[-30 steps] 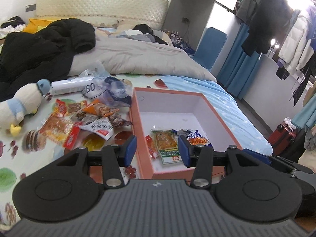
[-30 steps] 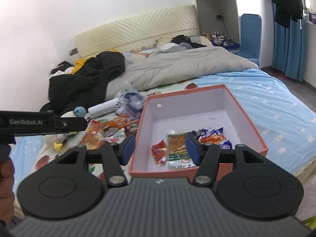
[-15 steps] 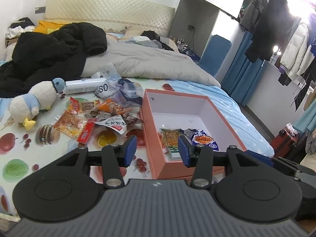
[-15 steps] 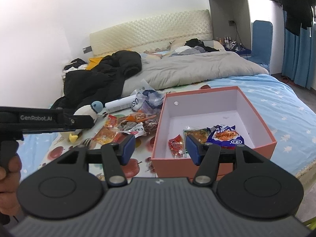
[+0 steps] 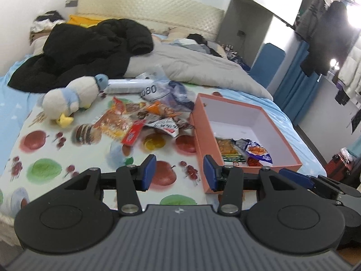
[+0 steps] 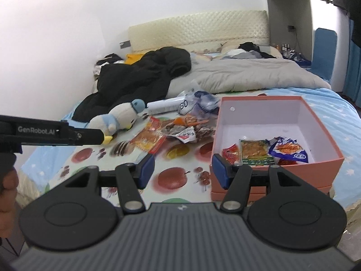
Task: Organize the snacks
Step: 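Lift both open tools away from the pink box toward the snack pile, then lower left tool onto red sausage packet while right tool lowers onto white shrimp bag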
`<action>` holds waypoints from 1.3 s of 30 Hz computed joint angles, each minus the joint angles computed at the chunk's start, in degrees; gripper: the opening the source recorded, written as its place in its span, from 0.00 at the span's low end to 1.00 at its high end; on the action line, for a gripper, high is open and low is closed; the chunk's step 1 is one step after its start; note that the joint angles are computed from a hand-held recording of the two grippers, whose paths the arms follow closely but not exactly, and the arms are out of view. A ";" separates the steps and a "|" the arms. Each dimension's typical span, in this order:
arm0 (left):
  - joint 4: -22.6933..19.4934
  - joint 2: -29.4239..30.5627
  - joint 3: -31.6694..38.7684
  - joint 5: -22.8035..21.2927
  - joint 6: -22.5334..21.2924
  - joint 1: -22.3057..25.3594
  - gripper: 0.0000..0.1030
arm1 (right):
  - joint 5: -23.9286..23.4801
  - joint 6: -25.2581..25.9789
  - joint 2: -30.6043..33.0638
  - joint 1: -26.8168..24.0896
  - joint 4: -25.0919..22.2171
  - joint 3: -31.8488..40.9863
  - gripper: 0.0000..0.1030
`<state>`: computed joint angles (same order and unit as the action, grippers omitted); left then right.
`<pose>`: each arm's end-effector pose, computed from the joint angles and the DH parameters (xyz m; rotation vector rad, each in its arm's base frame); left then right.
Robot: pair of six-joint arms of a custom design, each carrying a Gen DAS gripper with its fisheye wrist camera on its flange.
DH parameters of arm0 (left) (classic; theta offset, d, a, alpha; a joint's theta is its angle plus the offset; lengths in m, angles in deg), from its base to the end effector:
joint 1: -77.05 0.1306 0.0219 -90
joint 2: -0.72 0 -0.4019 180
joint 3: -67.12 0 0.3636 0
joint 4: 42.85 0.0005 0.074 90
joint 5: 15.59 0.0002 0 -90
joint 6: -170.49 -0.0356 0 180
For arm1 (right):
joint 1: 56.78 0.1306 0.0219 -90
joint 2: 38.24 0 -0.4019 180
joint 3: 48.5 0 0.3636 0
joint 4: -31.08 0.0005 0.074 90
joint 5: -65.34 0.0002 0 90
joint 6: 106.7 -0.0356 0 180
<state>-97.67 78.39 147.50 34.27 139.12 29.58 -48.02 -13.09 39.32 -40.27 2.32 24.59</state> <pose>0.2608 -0.2511 0.4604 -0.4894 2.1665 -0.1205 0.3671 0.1230 0.4361 -0.6084 2.0628 0.5688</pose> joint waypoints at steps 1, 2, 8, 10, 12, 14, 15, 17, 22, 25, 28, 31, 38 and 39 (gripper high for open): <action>0.08 -0.27 -0.46 0.13 0.36 0.09 0.50 | 0.24 0.08 -0.13 0.38 -0.04 -0.19 0.57; 0.18 -0.43 -0.86 0.38 0.55 0.33 0.50 | 0.31 0.21 -0.13 0.73 -0.09 -0.28 0.57; 2.00 0.26 -2.02 3.30 -0.48 3.08 0.50 | 0.56 1.09 0.18 1.84 -0.44 -0.46 0.57; 2.95 0.49 -2.48 4.68 -1.12 4.24 0.50 | 0.71 1.17 0.53 2.10 -0.48 -0.39 0.57; 4.04 0.79 -3.01 6.25 -2.03 5.73 0.50 | 1.05 1.33 1.03 2.37 -0.61 -0.19 0.57; 5.18 1.14 -3.57 7.75 -2.80 7.36 0.50 | 1.73 1.45 1.83 2.78 -0.75 0.24 0.57; 5.62 1.24 -3.88 8.43 -3.03 8.20 0.50 | 2.08 1.55 2.30 3.00 -0.81 0.47 0.57; 6.19 1.86 -4.12 9.94 -3.46 10.32 0.51 | 2.80 1.94 3.47 3.62 -1.10 1.17 0.57; 8.40 2.74 -5.03 12.12 -5.79 15.63 0.59 | 3.37 2.31 6.40 5.28 -0.95 2.86 0.57; 10.47 3.65 -5.70 13.95 -7.95 19.41 0.62 | 3.49 2.75 8.68 6.59 -0.58 4.19 0.57; 12.59 5.29 -5.87 16.91 -9.70 23.75 0.63 | 2.84 3.90 11.77 7.85 -0.66 6.34 0.57; 15.78 8.39 -5.42 19.92 -12.63 28.65 0.69 | 3.59 5.36 15.21 9.29 -0.23 8.62 0.56; 23.10 21.71 1.93 29.72 -21.15 39.93 0.70 | 9.95 7.86 26.37 12.39 2.10 16.77 0.56; 23.00 24.09 4.01 30.99 -21.95 41.07 0.70 | 11.46 8.80 27.96 12.81 2.80 18.06 0.56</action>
<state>-74.67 102.49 151.52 65.26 117.16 70.65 -36.55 -4.29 67.28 -27.46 5.12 42.65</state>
